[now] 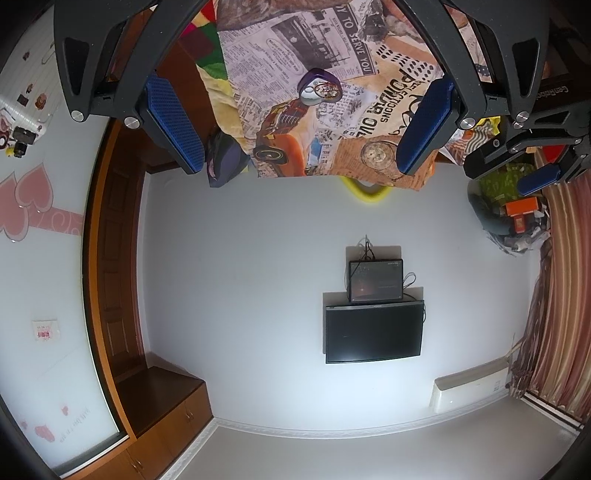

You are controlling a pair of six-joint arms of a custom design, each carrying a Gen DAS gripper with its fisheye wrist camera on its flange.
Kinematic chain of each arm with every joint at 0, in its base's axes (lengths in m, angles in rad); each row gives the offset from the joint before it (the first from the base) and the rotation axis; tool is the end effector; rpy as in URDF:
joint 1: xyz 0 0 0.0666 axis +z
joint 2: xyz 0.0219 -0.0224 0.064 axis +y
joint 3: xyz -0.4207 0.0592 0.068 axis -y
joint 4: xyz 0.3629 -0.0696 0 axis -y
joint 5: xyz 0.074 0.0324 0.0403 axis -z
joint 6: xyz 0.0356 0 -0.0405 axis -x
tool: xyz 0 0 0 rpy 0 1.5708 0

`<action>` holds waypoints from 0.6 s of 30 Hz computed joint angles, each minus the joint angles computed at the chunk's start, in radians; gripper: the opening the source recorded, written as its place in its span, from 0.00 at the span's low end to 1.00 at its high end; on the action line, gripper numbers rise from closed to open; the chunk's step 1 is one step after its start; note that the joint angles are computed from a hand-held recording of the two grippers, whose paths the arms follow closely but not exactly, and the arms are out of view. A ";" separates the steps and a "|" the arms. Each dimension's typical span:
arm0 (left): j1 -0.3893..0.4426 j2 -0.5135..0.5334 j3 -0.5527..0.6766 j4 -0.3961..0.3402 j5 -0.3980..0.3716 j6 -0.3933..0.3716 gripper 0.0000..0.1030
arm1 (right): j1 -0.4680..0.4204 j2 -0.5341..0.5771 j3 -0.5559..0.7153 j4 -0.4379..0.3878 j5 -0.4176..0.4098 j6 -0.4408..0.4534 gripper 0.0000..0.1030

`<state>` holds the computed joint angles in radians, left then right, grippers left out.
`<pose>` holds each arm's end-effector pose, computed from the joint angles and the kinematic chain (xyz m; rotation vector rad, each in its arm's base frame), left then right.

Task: Organize jewelry

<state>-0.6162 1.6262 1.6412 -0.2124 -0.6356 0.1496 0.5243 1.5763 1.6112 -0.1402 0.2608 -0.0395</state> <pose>0.4825 -0.3163 0.5320 -0.0521 1.7285 -0.0019 0.4919 0.2734 0.5520 -0.2089 1.6636 0.2071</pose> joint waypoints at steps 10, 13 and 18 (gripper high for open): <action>0.001 -0.004 -0.005 0.000 0.018 0.008 0.99 | -0.002 -0.002 -0.004 0.004 0.000 -0.006 1.00; -0.001 -0.004 -0.004 -0.003 0.024 0.006 0.99 | -0.002 -0.003 -0.004 0.002 0.000 -0.006 1.00; -0.001 0.001 0.000 -0.007 0.027 0.003 0.99 | -0.001 -0.001 -0.004 -0.001 0.004 -0.007 1.00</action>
<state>-0.6175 1.6269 1.6416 -0.2193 -0.6089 0.1528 0.5229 1.5756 1.6072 -0.1411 0.2643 -0.0467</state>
